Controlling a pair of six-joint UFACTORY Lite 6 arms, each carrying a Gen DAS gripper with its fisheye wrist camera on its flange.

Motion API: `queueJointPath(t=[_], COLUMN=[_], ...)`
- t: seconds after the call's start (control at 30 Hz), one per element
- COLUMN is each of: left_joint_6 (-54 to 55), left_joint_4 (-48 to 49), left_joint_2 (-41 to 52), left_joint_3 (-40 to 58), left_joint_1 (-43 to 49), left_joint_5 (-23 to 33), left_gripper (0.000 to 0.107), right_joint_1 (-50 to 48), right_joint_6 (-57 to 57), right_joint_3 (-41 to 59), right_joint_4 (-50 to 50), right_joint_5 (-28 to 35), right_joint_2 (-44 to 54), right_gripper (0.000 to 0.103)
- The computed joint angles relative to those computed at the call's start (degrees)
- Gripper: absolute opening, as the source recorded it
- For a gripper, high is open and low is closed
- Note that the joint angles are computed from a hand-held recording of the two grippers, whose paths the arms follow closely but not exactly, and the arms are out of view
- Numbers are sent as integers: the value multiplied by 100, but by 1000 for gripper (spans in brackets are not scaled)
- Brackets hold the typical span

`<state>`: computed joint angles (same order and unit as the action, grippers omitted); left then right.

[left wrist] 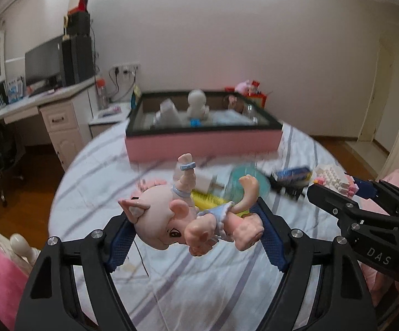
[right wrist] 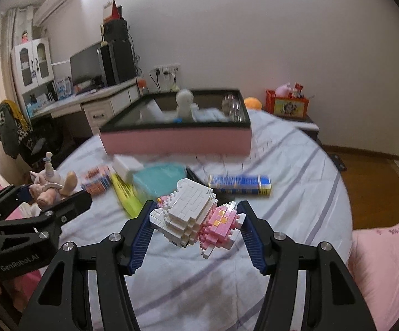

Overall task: Organize rigid objects
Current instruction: 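Grasp the pink doll with the left gripper while the right gripper grasps the pink-white block figure, then carry the doll and block figure into the pink box and release both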

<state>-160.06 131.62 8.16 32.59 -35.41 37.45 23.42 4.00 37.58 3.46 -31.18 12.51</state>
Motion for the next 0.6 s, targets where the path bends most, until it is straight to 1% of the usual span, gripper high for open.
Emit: queueJointPath(t=[0.17, 0.33, 0.53, 0.6], left_joint_6=[776, 1471, 1916, 1935], left_joint_4=[-603, -1043, -1223, -1101], left_joint_2=[-517, -778, -814, -769], left_joint_3=[137, 430, 745, 893], left_joint_1=[-82, -106, -73, 74], left_joint_5=[168, 345, 506, 403], left_gripper=[80, 80, 80, 80], right_joint_1=[-2, 38, 120, 111], right_joint_6=[-104, -247, -478, -486], right_joint_3=[103, 369, 833, 1097], right_joint_4=[26, 107, 193, 137], right_joint_5=[184, 313, 451, 541], right_joint_2=[-438, -675, -657, -515], right_gripper=[61, 61, 61, 61])
